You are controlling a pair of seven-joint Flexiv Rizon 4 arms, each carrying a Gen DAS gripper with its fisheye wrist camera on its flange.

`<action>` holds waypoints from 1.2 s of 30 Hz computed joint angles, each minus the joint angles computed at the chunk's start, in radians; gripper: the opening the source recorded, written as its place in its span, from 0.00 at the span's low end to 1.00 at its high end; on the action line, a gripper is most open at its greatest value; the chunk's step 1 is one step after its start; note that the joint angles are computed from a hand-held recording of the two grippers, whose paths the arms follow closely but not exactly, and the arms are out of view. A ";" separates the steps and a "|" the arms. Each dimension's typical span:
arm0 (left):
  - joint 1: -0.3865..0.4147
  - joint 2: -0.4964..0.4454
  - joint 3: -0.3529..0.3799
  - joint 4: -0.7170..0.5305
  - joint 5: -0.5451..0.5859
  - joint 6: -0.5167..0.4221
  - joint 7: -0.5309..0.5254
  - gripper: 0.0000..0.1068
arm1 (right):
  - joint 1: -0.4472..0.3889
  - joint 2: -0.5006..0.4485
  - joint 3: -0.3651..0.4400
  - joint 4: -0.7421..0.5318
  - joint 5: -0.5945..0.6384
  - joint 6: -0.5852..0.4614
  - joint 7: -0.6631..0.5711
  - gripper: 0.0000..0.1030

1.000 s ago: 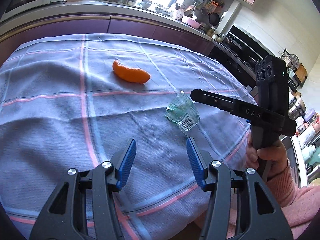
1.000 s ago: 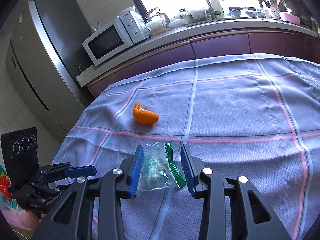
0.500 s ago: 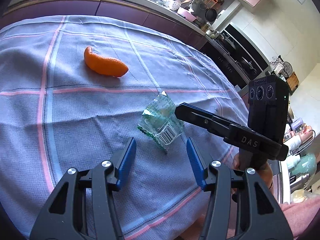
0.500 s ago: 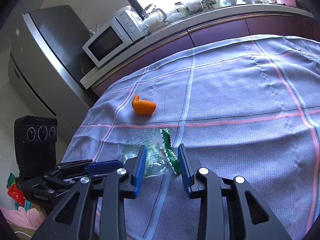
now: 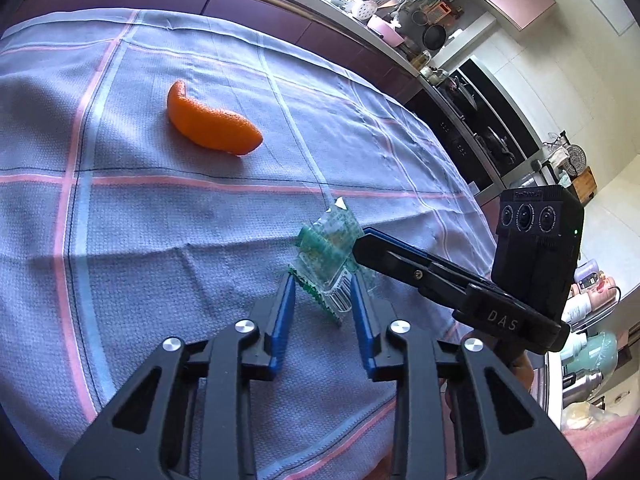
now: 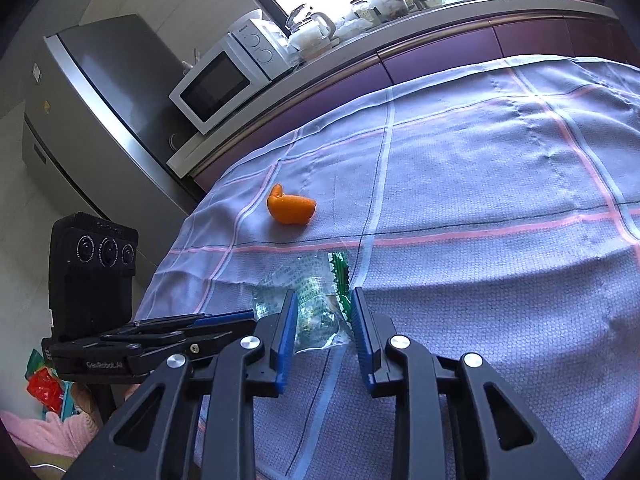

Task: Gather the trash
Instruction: 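Grasp the clear plastic bag with the left tool, then lift the plastic bag with the left tool while the right tool grasps the orange peel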

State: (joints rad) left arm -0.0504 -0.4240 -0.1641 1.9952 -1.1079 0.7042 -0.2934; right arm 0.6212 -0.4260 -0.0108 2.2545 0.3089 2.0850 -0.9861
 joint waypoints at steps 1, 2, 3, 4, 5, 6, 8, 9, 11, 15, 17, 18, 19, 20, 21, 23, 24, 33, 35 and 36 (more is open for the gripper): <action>0.000 -0.002 -0.001 -0.001 -0.005 0.001 -0.001 0.22 | -0.004 -0.001 0.003 -0.001 -0.002 0.002 0.002 0.25; 0.000 -0.002 -0.002 -0.001 -0.009 0.004 0.001 0.21 | -0.012 -0.002 0.008 0.000 -0.004 0.005 0.006 0.25; 0.001 -0.002 -0.002 0.001 -0.013 0.005 0.005 0.20 | -0.011 -0.003 0.007 0.001 0.003 0.009 0.009 0.25; 0.002 -0.002 -0.002 0.000 -0.015 0.001 0.009 0.20 | -0.018 -0.003 0.011 0.001 0.001 0.012 0.014 0.25; 0.005 0.000 -0.002 0.002 -0.016 -0.004 0.014 0.20 | -0.016 -0.003 0.009 0.003 0.006 0.011 0.016 0.25; 0.008 -0.002 0.000 -0.001 -0.010 -0.016 0.012 0.21 | -0.010 -0.002 0.003 0.003 0.012 0.008 0.014 0.25; 0.023 -0.006 0.005 -0.008 0.010 -0.064 0.005 0.28 | -0.018 -0.005 0.010 0.004 0.009 0.012 0.020 0.25; 0.025 -0.004 0.005 -0.007 0.007 -0.071 0.009 0.30 | -0.021 -0.007 0.012 0.004 0.007 0.014 0.022 0.25; 0.025 -0.003 0.005 -0.007 0.008 -0.083 0.012 0.34 | -0.025 -0.011 0.017 0.004 0.004 0.019 0.026 0.25; 0.021 0.000 0.006 -0.005 0.007 -0.099 0.015 0.41 | -0.038 -0.018 0.030 0.004 -0.008 0.030 0.034 0.25; 0.020 -0.003 0.005 -0.008 0.005 -0.111 0.011 0.41 | -0.069 -0.023 0.055 0.009 -0.032 0.043 0.049 0.25; 0.016 -0.002 0.004 -0.006 -0.001 -0.103 0.015 0.40 | -0.075 -0.024 0.058 0.009 -0.037 0.046 0.052 0.25; 0.007 0.000 0.005 -0.002 -0.006 -0.084 0.018 0.33 | -0.077 -0.024 0.059 0.009 -0.041 0.046 0.055 0.25; -0.001 0.003 0.006 0.004 -0.007 -0.062 0.019 0.28 | -0.083 -0.025 0.063 0.009 -0.048 0.048 0.059 0.25; -0.013 0.003 0.009 0.006 -0.001 -0.031 0.013 0.19 | -0.079 -0.024 0.061 0.010 -0.047 0.047 0.059 0.25; -0.015 0.004 0.003 0.010 -0.014 -0.015 0.009 0.18 | -0.073 -0.022 0.055 0.009 -0.047 0.041 0.057 0.25; -0.018 0.007 0.002 0.015 -0.023 0.002 0.022 0.15 | -0.074 -0.021 0.055 0.008 -0.050 0.038 0.059 0.25; -0.007 0.059 0.018 0.058 -0.075 0.026 0.121 0.08 | 0.002 0.007 -0.034 -0.038 -0.031 -0.029 -0.021 0.25; 0.000 0.077 0.027 0.071 -0.097 0.028 0.151 0.08 | 0.011 0.002 -0.056 -0.075 -0.052 -0.065 -0.045 0.25; 0.004 0.087 0.032 0.078 -0.111 0.029 0.167 0.08 | 0.010 -0.004 -0.065 -0.097 -0.070 -0.089 -0.053 0.27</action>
